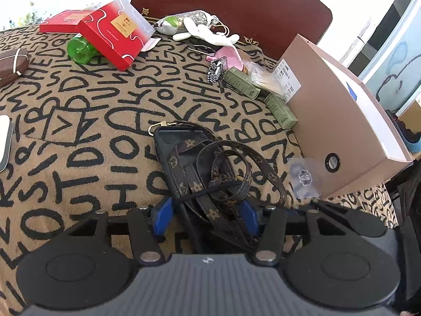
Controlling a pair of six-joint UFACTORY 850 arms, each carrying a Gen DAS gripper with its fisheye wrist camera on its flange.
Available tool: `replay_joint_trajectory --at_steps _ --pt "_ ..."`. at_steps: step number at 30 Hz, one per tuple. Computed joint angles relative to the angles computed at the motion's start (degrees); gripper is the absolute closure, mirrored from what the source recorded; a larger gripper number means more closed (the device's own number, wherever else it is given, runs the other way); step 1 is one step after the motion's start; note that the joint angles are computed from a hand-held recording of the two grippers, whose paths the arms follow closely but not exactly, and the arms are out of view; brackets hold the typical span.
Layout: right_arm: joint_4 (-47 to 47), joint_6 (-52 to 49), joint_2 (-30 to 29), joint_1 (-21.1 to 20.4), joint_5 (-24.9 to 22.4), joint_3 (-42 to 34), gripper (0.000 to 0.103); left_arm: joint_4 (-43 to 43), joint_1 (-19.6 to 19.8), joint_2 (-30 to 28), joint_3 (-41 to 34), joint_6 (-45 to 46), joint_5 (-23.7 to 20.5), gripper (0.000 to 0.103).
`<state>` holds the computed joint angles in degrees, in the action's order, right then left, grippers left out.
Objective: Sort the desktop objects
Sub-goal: 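Close both grippers on the phone case and its strap, then lift the phone case with both grippers and carry it over the cardboard box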
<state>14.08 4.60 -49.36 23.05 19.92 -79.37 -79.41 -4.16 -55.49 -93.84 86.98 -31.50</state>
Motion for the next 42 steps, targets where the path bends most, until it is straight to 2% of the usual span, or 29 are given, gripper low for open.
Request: replay_joint_trajectory --at_steps 4,9,13,21,27,34,42 --pt "3.07 -2.52 -1.03 0.18 0.65 -1.27 0.047 -0.51 -0.18 -0.44 -0.44 0.78 0.29 0.044" --pt "8.79 -7.98 -0.04 0.80 0.87 -0.35 0.056 -1.76 -0.23 1.05 1.40 2.02 1.20 0.049" --pt "9.45 -8.73 1.54 1.09 1.87 1.49 0.057 -5.34 -0.16 3.29 4.18 6.00 1.07 0.050" --pt "13.20 -13.38 7.73 1.50 10.34 7.43 0.057 -19.11 -0.93 9.53 9.51 20.61 -2.15 0.050" --pt "17.72 -17.79 12.87 0.56 17.62 12.21 0.057 -23.30 -3.62 11.55 9.01 26.25 -5.44 0.051" --pt "22.12 -22.74 18.32 -2.42 22.99 18.18 0.057 -22.45 -8.02 10.35 5.08 25.84 -8.27 0.051" --pt "25.61 -27.22 22.31 -7.41 25.26 24.24 0.057 -16.84 -13.91 5.35 -2.74 17.55 -8.98 0.050"
